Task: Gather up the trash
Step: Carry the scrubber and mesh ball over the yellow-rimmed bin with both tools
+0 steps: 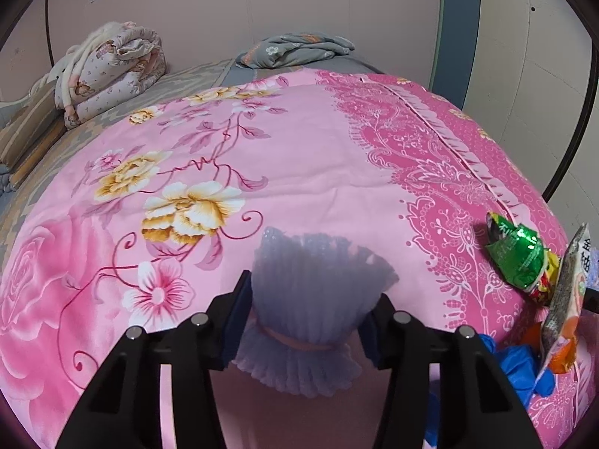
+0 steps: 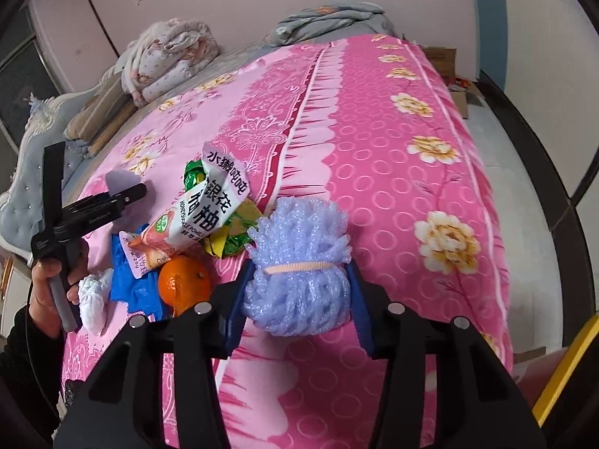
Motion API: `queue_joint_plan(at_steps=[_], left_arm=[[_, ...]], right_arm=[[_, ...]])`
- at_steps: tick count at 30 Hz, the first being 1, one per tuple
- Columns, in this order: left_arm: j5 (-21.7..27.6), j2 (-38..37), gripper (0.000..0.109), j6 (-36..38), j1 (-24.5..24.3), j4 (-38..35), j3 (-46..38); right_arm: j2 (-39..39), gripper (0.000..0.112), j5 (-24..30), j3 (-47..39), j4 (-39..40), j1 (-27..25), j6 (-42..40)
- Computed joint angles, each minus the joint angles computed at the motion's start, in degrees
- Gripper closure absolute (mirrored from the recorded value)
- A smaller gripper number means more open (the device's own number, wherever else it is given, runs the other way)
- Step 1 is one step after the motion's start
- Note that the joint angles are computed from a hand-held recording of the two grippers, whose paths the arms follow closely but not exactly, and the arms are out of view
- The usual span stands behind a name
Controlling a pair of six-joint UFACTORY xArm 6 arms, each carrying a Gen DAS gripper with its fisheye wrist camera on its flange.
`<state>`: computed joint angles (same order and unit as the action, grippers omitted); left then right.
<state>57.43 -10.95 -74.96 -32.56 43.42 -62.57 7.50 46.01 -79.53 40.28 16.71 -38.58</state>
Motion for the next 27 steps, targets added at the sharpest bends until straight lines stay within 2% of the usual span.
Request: queue_joint_plan(at_steps=[5, 11, 18, 27], left_arm=[[2.7, -2.7, 0.061, -1.6, -1.9, 1.3, 0.2], [7.3, -6.5, 0.061, -5.0, -6.5, 3.4, 0.5], [13.2, -10.1, 0.061, -11.1, -14.3, 6.0, 0.2], [22.5, -9.3, 0.061, -16.1, -24.4, 8.5, -4.0]], right_arm=[[-4.0, 0.067, 0.3, 3.0, 1.1, -1.5, -1.2], [-10.0, 0.067, 1.5, 7.3, 2.4, -2.6, -2.7], [-18.1, 0.067, 2.6, 12.7, 3.7, -4.0, -2.5], [-28.0, 0.067, 6.1, 18.6, 5.6, -8.0, -3.0]])
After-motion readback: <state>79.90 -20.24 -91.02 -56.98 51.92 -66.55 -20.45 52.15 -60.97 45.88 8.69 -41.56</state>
